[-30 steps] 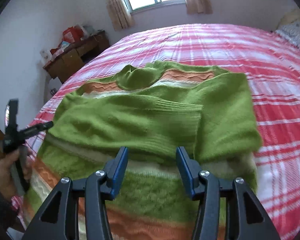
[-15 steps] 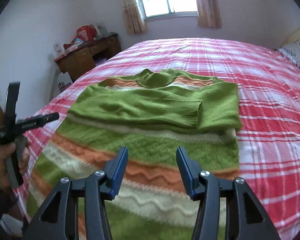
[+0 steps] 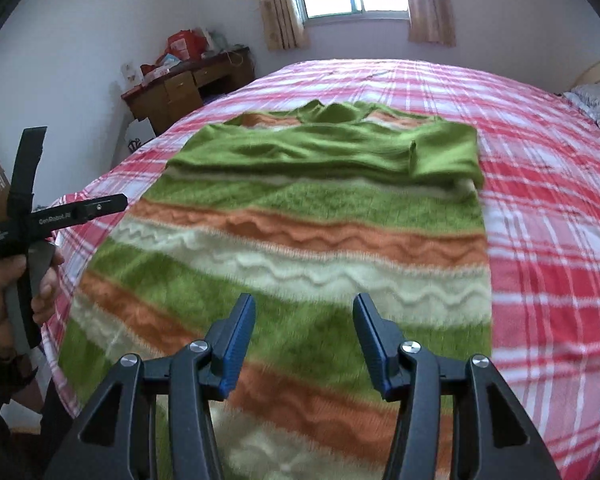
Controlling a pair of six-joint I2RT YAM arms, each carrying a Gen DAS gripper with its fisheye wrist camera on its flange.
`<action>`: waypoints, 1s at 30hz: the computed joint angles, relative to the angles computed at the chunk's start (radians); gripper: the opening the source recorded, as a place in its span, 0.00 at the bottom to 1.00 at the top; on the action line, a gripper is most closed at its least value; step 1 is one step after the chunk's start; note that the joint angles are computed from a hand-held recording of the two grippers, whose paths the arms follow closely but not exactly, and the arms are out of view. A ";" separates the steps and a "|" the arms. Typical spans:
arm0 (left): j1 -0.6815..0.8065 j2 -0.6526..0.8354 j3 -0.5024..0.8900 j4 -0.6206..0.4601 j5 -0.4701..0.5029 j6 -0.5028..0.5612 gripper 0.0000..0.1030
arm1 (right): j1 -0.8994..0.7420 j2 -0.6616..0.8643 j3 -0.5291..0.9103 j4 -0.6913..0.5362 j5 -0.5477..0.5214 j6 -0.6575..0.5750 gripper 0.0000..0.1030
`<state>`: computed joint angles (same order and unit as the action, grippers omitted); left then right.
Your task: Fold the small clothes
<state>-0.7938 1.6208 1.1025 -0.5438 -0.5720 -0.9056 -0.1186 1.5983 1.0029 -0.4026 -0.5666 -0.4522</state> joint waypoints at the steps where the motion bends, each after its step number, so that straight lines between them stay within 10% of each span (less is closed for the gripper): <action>1: -0.011 -0.008 -0.009 -0.004 -0.001 -0.004 1.00 | -0.007 -0.009 -0.012 -0.008 -0.002 -0.007 0.51; 19: -0.379 -0.309 -0.282 -0.306 -0.104 -0.382 0.96 | -0.233 -0.208 -0.234 -0.121 -0.060 -0.164 0.51; 30: -0.410 -0.372 -0.484 0.056 0.138 -0.444 0.67 | -0.253 -0.306 -0.304 -0.162 -0.075 -0.196 0.51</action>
<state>-1.2043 1.2492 0.6182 -0.4876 -0.4345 -1.3492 -0.3718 1.2925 0.6991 -0.5644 -0.6417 -0.6480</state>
